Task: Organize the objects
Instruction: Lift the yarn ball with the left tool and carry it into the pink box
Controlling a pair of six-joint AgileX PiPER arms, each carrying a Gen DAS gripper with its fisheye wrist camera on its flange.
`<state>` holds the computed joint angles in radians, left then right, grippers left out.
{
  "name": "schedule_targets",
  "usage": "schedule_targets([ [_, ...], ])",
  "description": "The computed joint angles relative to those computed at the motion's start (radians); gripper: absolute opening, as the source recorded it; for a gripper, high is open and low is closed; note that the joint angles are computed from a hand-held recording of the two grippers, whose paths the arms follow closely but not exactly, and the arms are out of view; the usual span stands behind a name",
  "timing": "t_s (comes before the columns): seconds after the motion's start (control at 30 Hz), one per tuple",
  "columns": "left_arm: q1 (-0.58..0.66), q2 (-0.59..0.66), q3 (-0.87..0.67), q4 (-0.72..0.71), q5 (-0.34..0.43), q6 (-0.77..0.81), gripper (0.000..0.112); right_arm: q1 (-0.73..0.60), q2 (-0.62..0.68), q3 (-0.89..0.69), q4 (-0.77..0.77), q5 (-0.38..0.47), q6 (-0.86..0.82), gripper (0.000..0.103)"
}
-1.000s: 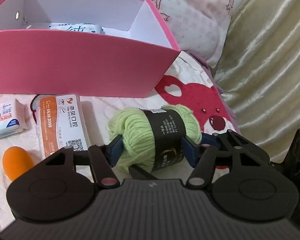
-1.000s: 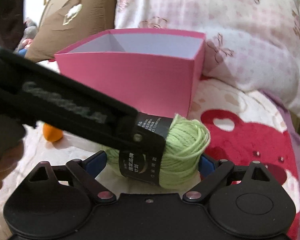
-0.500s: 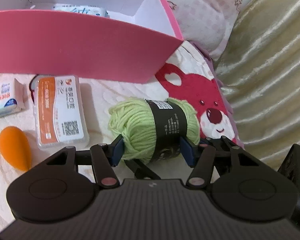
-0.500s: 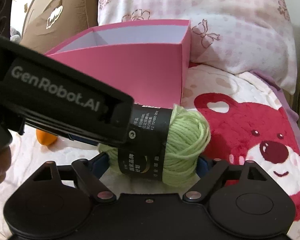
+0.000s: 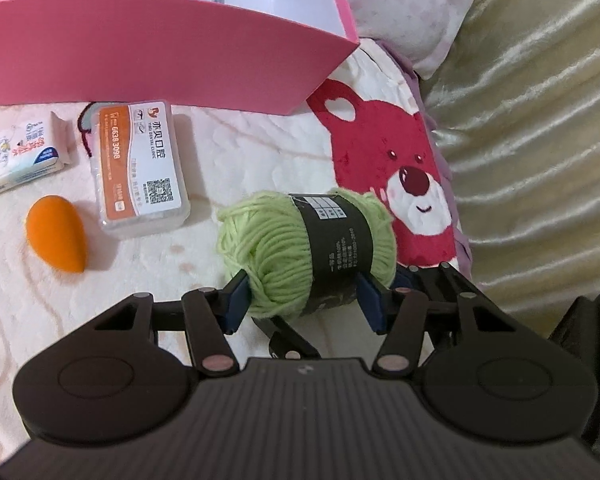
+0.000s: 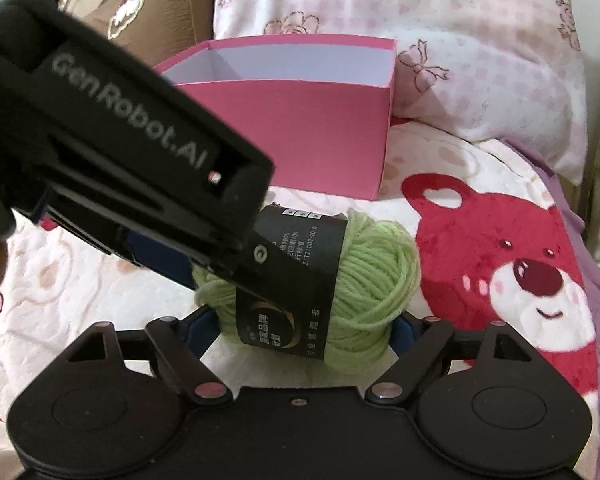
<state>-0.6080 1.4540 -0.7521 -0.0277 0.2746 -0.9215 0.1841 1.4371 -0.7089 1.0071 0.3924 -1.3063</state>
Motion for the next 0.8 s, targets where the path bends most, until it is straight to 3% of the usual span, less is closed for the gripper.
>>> schedule_targets([
  [0.07,-0.021,-0.026,-0.003,0.072,0.033,-0.077,0.054,0.008,-0.021,-0.022,-0.111,0.028,0.148,0.087],
  [0.13,-0.018,-0.063,0.023,0.049,0.016,-0.062,0.054,0.008,-0.035,-0.043,-0.177,0.069,0.244,0.087],
  [0.23,0.022,-0.135,0.079,-0.162,-0.029,0.137,0.054,0.001,-0.064,-0.064,-0.221,0.116,0.302,0.087],
  [0.3,0.033,-0.184,0.105,-0.228,-0.035,0.196,0.054,-0.009,-0.082,-0.084,-0.235,0.158,0.315,0.087],
  [0.53,0.002,-0.309,0.126,-0.034,0.039,-0.045,0.054,0.034,-0.153,-0.133,-0.344,0.242,0.416,0.087],
  [0.8,-0.089,-0.393,0.079,0.223,0.207,-0.31,0.054,0.124,-0.208,-0.214,-0.519,0.329,0.642,0.087],
])
